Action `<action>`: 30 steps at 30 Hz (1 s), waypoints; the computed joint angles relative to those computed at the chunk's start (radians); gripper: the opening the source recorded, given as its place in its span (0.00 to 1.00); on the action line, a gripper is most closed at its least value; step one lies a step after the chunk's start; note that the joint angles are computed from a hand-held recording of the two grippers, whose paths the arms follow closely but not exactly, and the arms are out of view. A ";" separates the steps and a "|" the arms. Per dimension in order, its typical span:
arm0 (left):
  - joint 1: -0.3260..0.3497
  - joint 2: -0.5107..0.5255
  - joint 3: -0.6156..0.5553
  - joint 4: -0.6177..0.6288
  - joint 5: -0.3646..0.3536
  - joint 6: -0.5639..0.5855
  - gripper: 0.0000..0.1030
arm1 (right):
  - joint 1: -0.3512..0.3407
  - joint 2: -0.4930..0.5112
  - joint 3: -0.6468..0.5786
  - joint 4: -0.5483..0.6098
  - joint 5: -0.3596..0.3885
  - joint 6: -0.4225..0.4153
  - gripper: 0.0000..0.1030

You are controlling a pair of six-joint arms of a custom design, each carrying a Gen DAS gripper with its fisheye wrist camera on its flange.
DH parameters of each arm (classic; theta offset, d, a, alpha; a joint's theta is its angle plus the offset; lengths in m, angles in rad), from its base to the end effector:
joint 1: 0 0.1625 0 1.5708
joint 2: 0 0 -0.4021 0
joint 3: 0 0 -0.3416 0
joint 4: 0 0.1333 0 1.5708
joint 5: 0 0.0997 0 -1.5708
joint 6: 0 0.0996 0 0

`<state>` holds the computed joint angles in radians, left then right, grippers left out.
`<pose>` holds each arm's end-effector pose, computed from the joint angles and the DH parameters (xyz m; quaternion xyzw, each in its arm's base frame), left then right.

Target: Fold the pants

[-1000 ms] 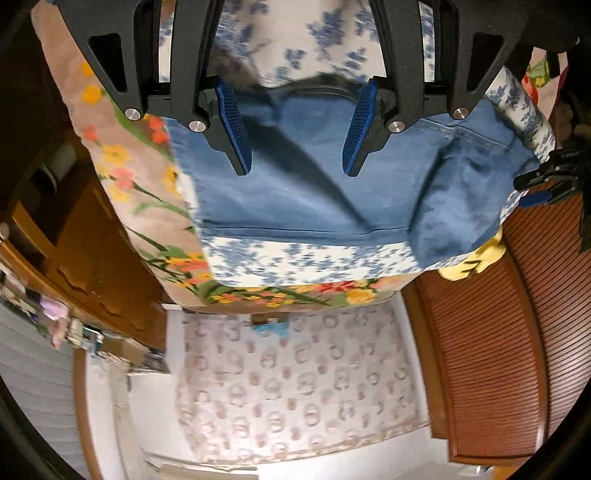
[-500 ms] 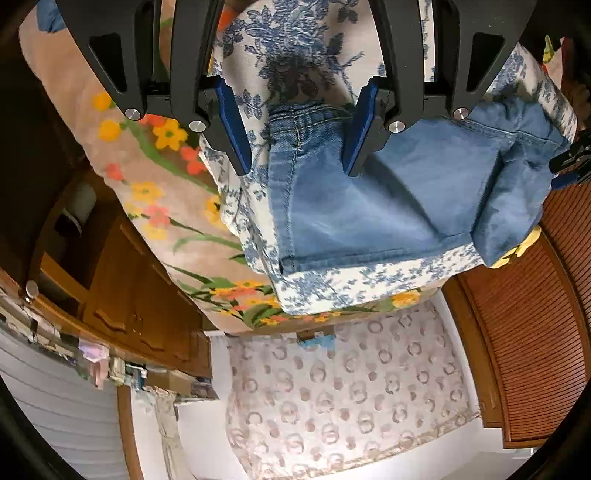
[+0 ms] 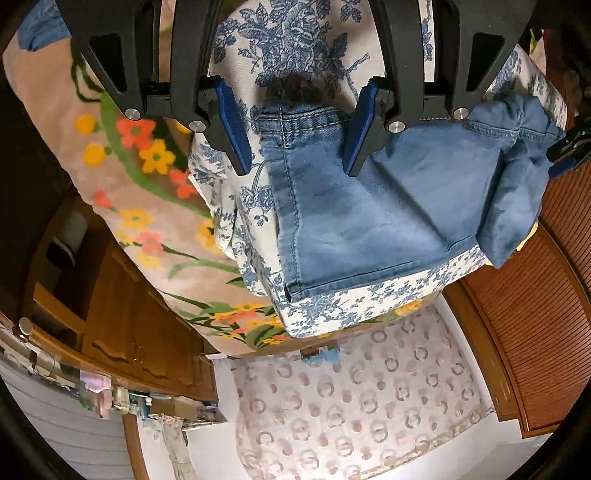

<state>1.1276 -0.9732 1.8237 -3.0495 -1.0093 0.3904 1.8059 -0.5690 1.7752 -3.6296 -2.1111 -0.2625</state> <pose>-0.0812 -0.6055 0.2285 0.2917 0.8703 -0.3037 0.2556 0.2174 -0.5551 0.0789 0.1091 -0.8776 0.3951 0.2484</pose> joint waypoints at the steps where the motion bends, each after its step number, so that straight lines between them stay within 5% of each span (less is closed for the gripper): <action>1: 0.001 0.003 -0.002 -0.001 -0.002 -0.001 0.75 | 0.001 -0.001 0.004 0.003 -0.002 0.001 0.52; 11: 0.009 0.003 -0.001 0.001 -0.009 -0.005 0.75 | 0.017 0.038 -0.038 0.028 -0.082 -0.072 0.52; 15: 0.009 -0.002 0.003 -0.006 -0.005 -0.006 0.75 | 0.022 0.042 -0.042 0.023 -0.080 -0.122 0.20; 30: -0.009 -0.074 0.055 -0.091 0.027 0.006 0.75 | 0.142 -0.003 -0.137 0.085 0.134 -0.326 0.16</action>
